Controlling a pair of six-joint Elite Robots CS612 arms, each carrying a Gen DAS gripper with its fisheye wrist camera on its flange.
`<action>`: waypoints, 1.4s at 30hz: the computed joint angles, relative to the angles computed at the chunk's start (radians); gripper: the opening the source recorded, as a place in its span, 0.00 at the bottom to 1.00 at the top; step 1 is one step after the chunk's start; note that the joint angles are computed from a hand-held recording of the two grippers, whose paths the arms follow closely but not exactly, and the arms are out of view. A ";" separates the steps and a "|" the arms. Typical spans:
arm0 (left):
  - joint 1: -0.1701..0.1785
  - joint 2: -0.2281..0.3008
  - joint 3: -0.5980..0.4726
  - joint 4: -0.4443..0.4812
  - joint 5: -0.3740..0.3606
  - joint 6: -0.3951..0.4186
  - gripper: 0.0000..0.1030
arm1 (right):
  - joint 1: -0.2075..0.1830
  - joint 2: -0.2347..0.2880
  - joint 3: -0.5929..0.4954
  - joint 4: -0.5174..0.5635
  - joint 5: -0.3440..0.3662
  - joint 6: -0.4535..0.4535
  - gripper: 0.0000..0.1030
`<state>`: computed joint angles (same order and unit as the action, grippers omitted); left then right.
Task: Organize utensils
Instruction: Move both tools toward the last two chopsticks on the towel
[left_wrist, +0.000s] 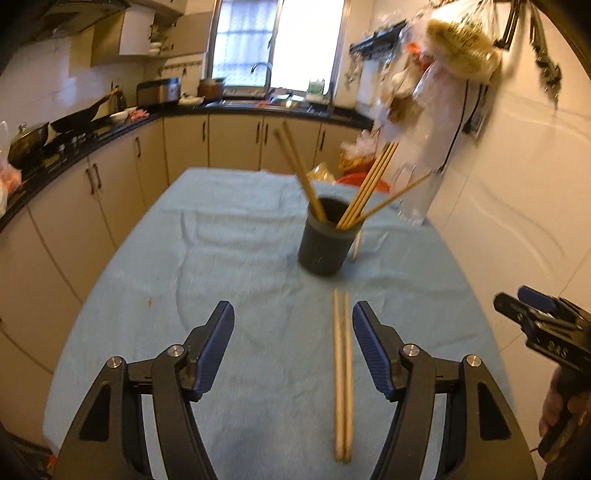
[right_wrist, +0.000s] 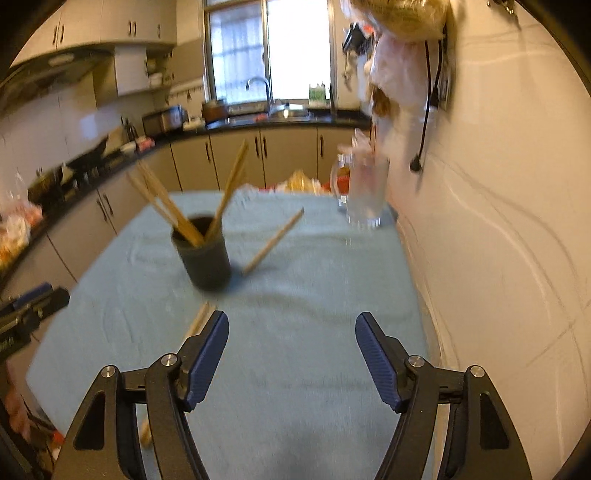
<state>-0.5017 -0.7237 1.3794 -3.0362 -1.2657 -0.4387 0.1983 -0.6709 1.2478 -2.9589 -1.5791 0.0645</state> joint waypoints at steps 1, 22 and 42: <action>-0.003 0.000 0.004 0.011 0.014 0.001 0.63 | 0.001 0.000 0.005 0.007 0.007 0.000 0.74; -0.005 0.025 -0.005 0.122 0.027 0.012 0.63 | 0.031 0.067 -0.023 0.135 0.132 0.117 0.74; 0.041 0.058 -0.041 0.194 -0.042 -0.073 0.63 | 0.094 0.170 -0.203 0.257 0.062 -0.076 0.54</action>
